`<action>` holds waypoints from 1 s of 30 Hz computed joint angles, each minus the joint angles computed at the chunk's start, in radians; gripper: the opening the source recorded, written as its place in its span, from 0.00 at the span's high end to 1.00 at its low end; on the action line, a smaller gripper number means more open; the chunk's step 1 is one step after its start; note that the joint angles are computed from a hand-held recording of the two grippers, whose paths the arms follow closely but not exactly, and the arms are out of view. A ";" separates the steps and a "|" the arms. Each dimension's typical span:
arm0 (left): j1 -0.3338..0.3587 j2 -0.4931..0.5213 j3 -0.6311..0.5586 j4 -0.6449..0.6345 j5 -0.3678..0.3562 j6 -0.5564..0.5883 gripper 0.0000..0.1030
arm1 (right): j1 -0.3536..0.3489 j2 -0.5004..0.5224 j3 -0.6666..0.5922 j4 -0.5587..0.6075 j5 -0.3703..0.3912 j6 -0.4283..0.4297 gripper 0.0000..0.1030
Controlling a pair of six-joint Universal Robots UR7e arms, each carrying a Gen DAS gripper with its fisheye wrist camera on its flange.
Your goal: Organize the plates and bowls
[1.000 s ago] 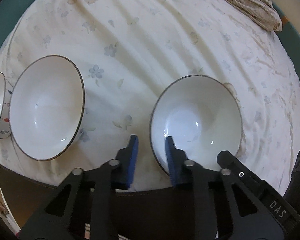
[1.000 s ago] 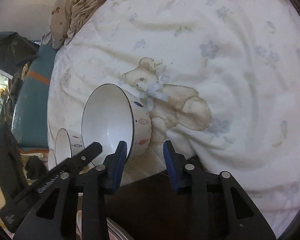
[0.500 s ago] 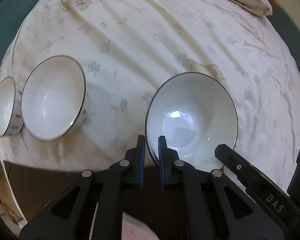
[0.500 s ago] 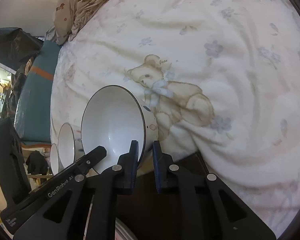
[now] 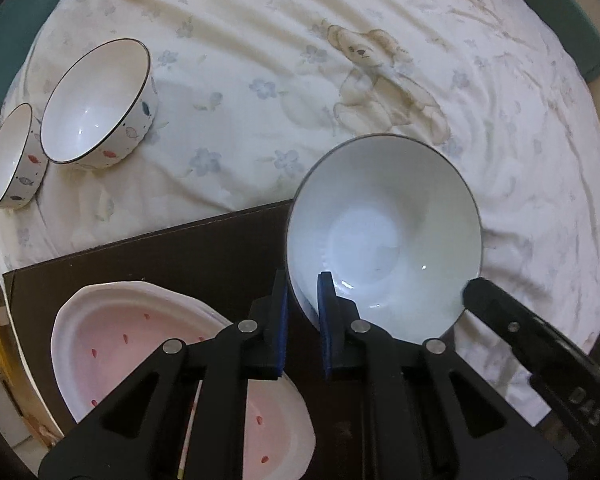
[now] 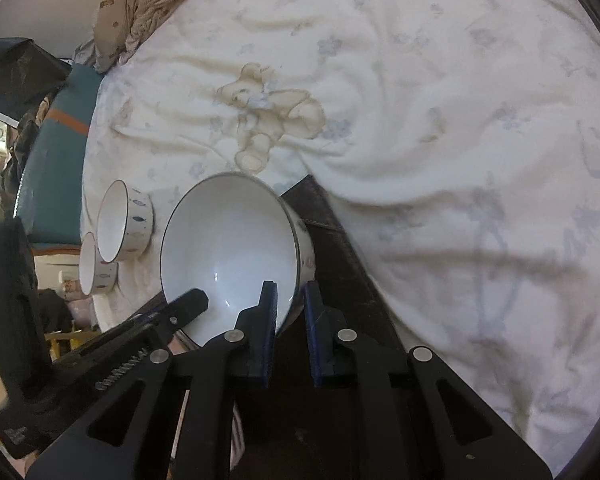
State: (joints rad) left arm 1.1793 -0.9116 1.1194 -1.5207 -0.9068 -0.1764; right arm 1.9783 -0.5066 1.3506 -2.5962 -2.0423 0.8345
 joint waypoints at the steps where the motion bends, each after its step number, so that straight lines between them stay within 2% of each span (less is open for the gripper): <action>1: 0.004 0.004 -0.010 0.004 -0.008 -0.013 0.89 | 0.003 -0.003 0.002 0.002 -0.004 0.005 0.86; 3: 0.006 0.006 -0.011 -0.018 -0.009 -0.016 0.89 | 0.005 -0.003 -0.004 0.008 -0.002 0.000 0.86; 9: 0.001 0.004 0.014 -0.094 0.049 0.035 0.84 | 0.000 0.026 -0.061 0.077 0.007 0.004 0.82; 12: 0.001 0.015 0.009 -0.084 0.045 0.062 0.85 | -0.003 0.047 -0.098 0.126 -0.009 -0.010 0.82; 15: 0.007 0.037 -0.016 -0.064 0.042 0.042 0.86 | -0.014 0.055 -0.110 0.148 0.000 -0.010 0.82; 19: 0.009 0.042 -0.016 -0.060 0.038 0.042 0.96 | -0.024 0.066 -0.122 0.157 0.003 -0.020 0.82; 30: -0.017 -0.010 0.015 -0.057 0.041 0.043 0.96 | -0.013 0.057 -0.108 0.139 -0.016 -0.039 0.87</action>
